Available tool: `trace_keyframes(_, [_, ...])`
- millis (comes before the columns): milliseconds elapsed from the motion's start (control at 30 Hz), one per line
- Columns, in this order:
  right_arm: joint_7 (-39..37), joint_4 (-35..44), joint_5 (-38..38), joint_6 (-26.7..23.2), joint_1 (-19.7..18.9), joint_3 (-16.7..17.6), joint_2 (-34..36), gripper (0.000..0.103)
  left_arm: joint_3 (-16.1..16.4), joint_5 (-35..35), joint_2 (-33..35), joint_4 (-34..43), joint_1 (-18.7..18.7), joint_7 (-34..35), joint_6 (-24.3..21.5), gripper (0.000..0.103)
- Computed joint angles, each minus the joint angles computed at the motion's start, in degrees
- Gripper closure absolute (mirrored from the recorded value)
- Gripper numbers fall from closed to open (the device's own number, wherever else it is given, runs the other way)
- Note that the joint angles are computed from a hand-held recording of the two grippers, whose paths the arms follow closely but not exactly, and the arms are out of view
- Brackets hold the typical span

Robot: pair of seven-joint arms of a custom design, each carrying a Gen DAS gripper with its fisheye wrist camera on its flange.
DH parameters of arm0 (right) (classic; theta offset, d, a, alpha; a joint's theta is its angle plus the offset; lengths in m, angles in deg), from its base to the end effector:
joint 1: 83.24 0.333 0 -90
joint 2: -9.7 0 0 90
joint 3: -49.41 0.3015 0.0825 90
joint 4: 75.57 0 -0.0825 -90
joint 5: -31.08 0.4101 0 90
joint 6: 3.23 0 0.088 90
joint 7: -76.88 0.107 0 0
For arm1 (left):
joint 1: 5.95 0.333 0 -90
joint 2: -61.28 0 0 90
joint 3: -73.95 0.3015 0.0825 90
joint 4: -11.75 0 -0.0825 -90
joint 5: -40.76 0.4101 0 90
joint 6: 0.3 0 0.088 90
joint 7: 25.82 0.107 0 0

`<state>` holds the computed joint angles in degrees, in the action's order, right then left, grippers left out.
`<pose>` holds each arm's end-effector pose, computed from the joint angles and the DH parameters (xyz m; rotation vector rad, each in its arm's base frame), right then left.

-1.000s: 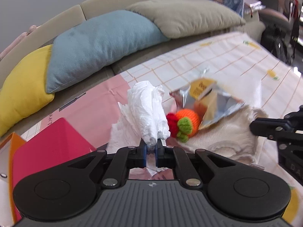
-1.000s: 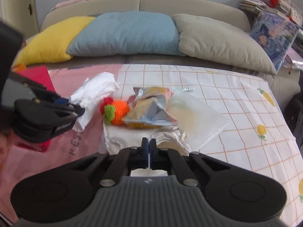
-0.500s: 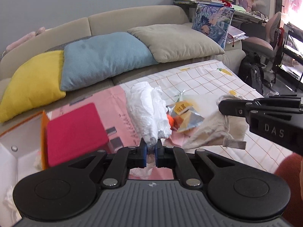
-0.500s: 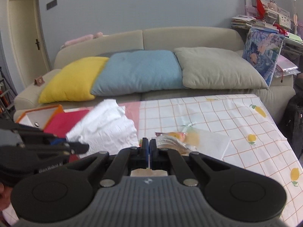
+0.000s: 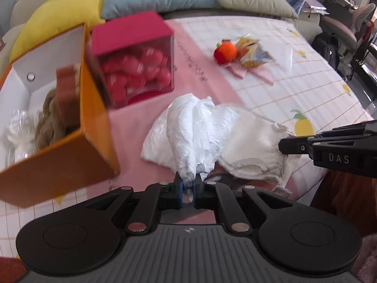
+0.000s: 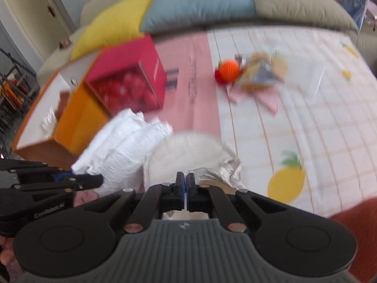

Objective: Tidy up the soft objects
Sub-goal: 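Grasp the white tissue with the left tool while the right tool grasps the white pad, then lift tissue and white pad toward the white box with both tools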

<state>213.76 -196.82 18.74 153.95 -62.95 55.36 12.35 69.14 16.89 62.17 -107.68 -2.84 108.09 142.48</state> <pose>0.5477 0.2788 0.4284 -1.6412 1.9830 -0.2885 0.6046 -0.0156 0.4317 -1.4379 2.4570 -0.6439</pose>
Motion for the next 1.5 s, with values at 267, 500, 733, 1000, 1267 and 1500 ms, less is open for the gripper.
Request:
trace_keyframes(267, [-2.5,1.4,-0.1,-5.9,0.8,0.2,0.5,0.085,-0.4,-6.7,1.0,-1.5,0.3,6.0,7.3,0.064])
trace_keyframes(500, [1.1,2.6,-7.2,-6.3,0.4,-0.5,2.0,0.043,-2.0,-8.6,2.3,-3.3,-1.6,16.8,18.4,0.034])
trace_keyframes(733, [-4.1,5.2,-3.7,-4.1,-0.7,-0.2,6.2,0.016,-5.7,-25.3,1.5,-6.8,-2.6,44.9,32.9,0.018])
trace_keyframes(1000, [-7.7,7.1,0.3,-5.0,-0.4,-0.3,9.0,0.011,-0.2,0.4,7.0,-1.0,-4.4,19.5,20.8,0.016])
trace_keyframes(1267, [-10.4,10.0,-1.3,-9.5,0.6,-0.4,11.1,0.010,-1.0,7.2,10.8,2.9,-3.1,6.8,17.0,0.016])
trace_keyframes(1500, [-11.9,10.8,-5.1,-11.6,1.8,-0.8,11.3,0.021,-2.6,6.0,12.5,5.6,-0.9,3.0,12.8,0.050])
